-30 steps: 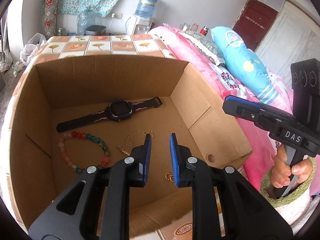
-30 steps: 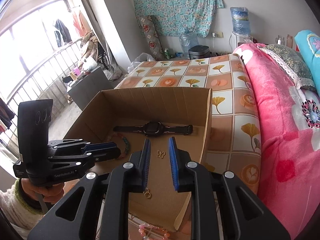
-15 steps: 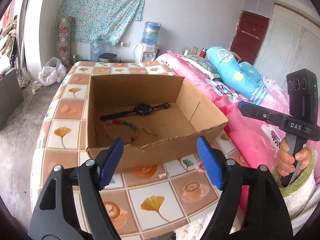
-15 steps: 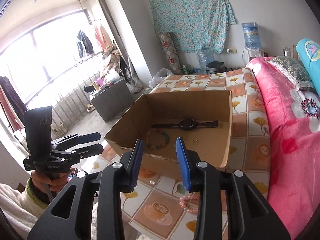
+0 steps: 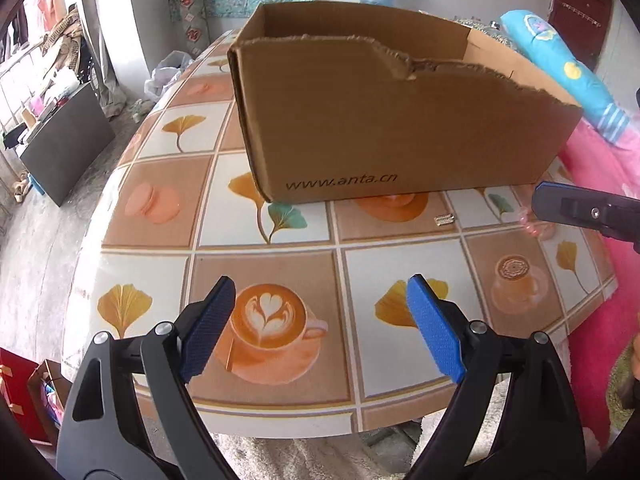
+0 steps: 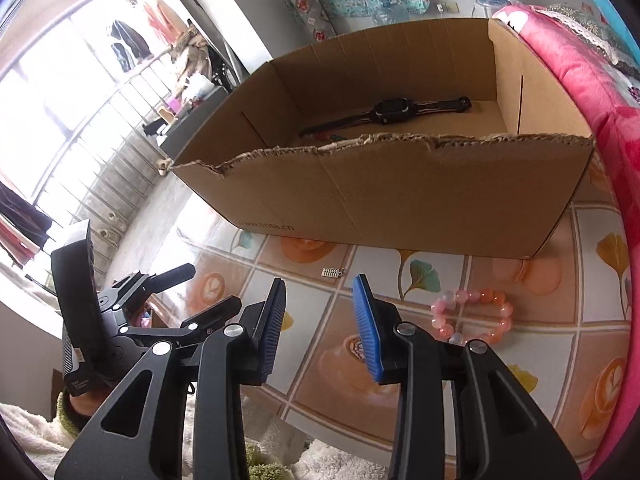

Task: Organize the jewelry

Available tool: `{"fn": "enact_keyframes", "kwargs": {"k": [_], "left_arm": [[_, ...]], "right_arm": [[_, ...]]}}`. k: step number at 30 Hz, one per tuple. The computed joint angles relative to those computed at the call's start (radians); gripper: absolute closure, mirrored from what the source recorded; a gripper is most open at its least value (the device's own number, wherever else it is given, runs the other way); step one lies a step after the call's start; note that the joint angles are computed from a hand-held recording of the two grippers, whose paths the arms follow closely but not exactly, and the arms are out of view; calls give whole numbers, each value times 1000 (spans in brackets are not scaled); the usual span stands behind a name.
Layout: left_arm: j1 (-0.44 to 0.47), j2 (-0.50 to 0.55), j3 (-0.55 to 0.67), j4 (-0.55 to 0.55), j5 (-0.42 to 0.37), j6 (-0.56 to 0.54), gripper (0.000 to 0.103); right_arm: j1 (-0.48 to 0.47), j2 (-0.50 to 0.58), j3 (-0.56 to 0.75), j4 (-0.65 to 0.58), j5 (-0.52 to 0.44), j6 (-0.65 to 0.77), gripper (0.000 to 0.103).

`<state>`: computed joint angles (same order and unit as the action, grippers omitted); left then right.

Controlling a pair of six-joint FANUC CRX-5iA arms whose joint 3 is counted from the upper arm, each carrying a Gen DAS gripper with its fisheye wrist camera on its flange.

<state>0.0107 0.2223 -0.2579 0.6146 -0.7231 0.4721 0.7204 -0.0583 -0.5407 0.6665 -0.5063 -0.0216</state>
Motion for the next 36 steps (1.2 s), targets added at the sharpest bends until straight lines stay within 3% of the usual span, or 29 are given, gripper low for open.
{"fn": "enact_keyframes", "kwargs": {"k": [3, 9, 18, 24, 36], "left_arm": [[-2, 19, 18, -48, 7, 58, 19], [-5, 1, -17, -48, 48, 16, 12], [-18, -1, -20, -65, 50, 56, 9], [-22, 12, -4, -82, 51, 85, 9], [-28, 25, 16, -103, 51, 122, 9]], "right_arm": [[-2, 46, 42, -48, -25, 26, 57], [1, 124, 126, -117, -81, 118, 57], [17, 236, 240, -38, -208, 222, 57], [31, 298, 305, -35, -300, 310, 72], [7, 259, 250, -68, -217, 304, 90]]}}
